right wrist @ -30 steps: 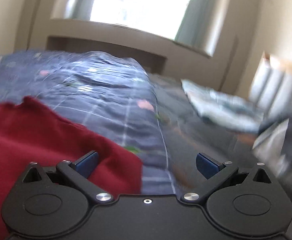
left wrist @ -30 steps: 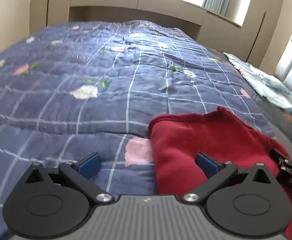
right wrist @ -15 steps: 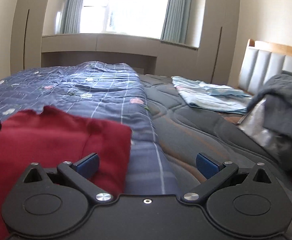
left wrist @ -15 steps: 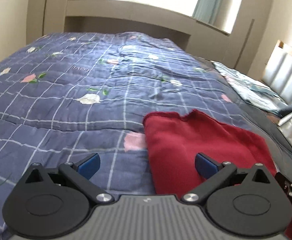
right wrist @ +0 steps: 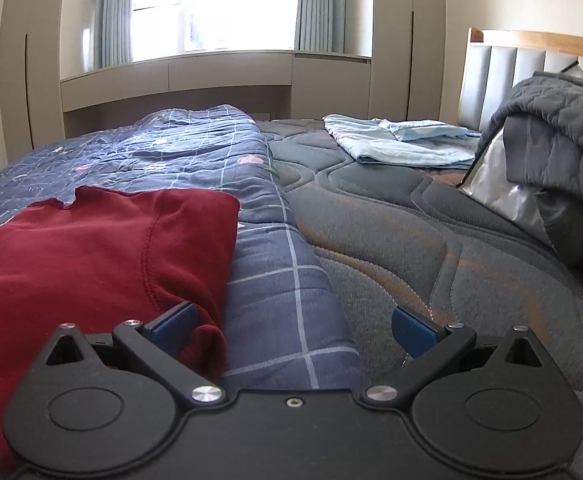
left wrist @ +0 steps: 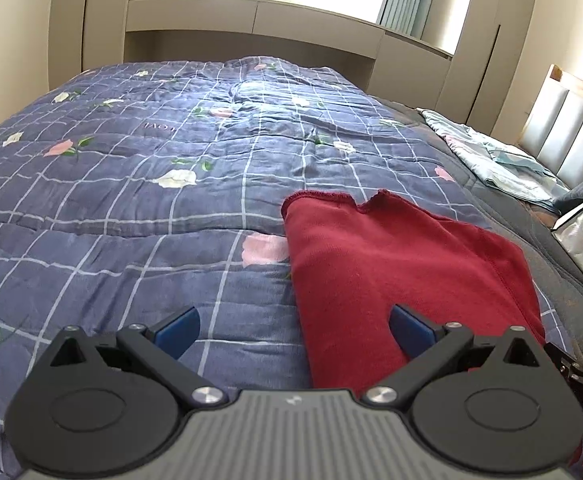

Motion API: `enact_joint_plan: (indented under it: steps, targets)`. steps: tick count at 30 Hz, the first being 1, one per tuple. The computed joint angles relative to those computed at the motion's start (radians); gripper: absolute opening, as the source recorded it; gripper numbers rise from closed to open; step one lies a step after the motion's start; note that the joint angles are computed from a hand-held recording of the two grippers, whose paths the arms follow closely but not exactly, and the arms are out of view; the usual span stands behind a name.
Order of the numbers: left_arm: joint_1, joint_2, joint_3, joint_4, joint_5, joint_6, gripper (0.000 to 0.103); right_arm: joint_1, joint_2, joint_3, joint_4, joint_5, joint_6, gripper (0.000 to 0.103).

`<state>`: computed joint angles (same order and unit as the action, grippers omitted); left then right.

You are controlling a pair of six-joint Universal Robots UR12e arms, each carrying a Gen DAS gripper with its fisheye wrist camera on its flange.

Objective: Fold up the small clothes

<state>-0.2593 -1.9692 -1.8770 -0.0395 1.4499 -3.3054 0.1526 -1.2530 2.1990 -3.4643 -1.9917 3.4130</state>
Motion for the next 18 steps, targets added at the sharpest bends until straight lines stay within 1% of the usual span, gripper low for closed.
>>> enact_joint_plan:
  steps: [5, 8, 9, 10, 12, 13, 15, 16, 17, 18]
  targets:
    - [0.000, 0.017, 0.002, -0.056, 0.001, -0.022, 0.102, -0.015, -0.008, 0.008, 0.002, 0.040, 0.030, 0.103]
    - [0.004, 0.037, -0.011, -0.071, -0.005, -0.028, 0.102, -0.019, -0.016, 0.014, -0.013, 0.058, 0.036, 0.102]
    - [0.008, 0.044, -0.018, -0.068, -0.020, -0.029, 0.103, -0.023, -0.025, 0.022, -0.035, 0.082, 0.032, 0.102]
    - [0.018, 0.053, -0.029, -0.064, -0.056, -0.029, 0.103, -0.028, -0.036, 0.032, -0.060, 0.113, 0.036, 0.102]
    - [0.038, 0.063, -0.044, -0.069, -0.124, -0.038, 0.103, -0.042, -0.061, 0.052, -0.097, 0.204, 0.070, 0.102]
    - [0.049, 0.069, -0.049, -0.092, -0.160, -0.038, 0.103, -0.051, -0.077, 0.061, -0.092, 0.260, 0.099, 0.103]
    - [0.062, 0.080, -0.059, -0.123, -0.193, -0.038, 0.103, -0.063, -0.104, 0.071, -0.051, 0.349, 0.141, 0.103]
    - [0.066, 0.085, -0.068, -0.121, -0.200, -0.039, 0.103, -0.063, -0.114, 0.075, -0.034, 0.377, 0.146, 0.103]
    - [0.069, 0.089, -0.077, -0.115, -0.208, -0.037, 0.103, -0.056, -0.120, 0.078, -0.016, 0.380, 0.138, 0.102]
    - [0.073, 0.094, -0.088, -0.112, -0.218, -0.027, 0.103, -0.043, -0.126, 0.077, 0.014, 0.357, 0.125, 0.102]
